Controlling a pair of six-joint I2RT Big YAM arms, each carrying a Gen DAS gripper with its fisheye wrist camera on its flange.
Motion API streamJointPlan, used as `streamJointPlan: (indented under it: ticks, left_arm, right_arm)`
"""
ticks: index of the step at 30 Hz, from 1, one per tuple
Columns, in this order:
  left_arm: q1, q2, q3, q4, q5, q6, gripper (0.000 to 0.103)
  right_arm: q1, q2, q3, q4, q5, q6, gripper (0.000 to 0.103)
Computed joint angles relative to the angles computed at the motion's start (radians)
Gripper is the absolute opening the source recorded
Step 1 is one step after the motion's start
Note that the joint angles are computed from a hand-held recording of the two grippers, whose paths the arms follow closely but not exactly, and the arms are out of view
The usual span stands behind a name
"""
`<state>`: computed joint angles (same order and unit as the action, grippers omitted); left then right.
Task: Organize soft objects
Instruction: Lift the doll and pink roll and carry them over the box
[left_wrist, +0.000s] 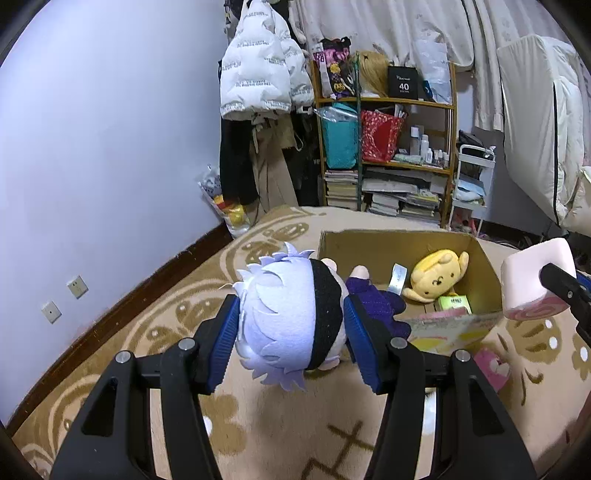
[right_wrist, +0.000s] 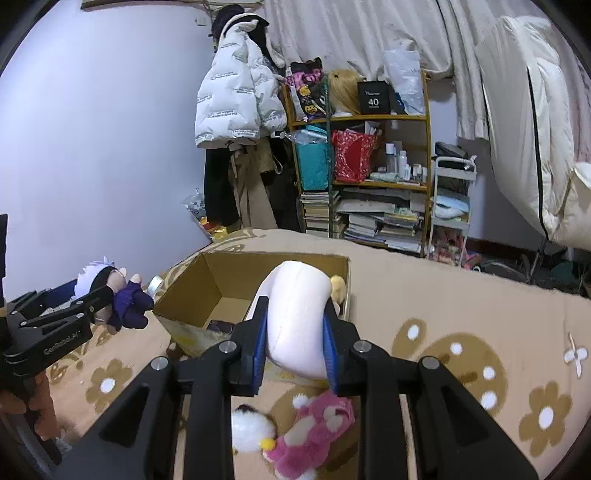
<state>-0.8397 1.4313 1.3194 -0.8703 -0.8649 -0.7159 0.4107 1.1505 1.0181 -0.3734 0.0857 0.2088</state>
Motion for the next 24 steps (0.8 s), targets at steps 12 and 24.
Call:
streamJointPlan:
  ticks: [12, 24]
  left_arm:
    - [0.02, 0.054, 0.022, 0.153, -0.051, 0.179, 0.056]
    - [0.069, 0.126, 0.086, 0.243, 0.006, 0.333, 0.056]
  right_arm:
    - [0.003, 0.083, 0.054, 0.041, 0.018, -0.073, 0.027]
    - [-0.02, 0.149, 0.117, 0.049, -0.032, -0.122, 0.029]
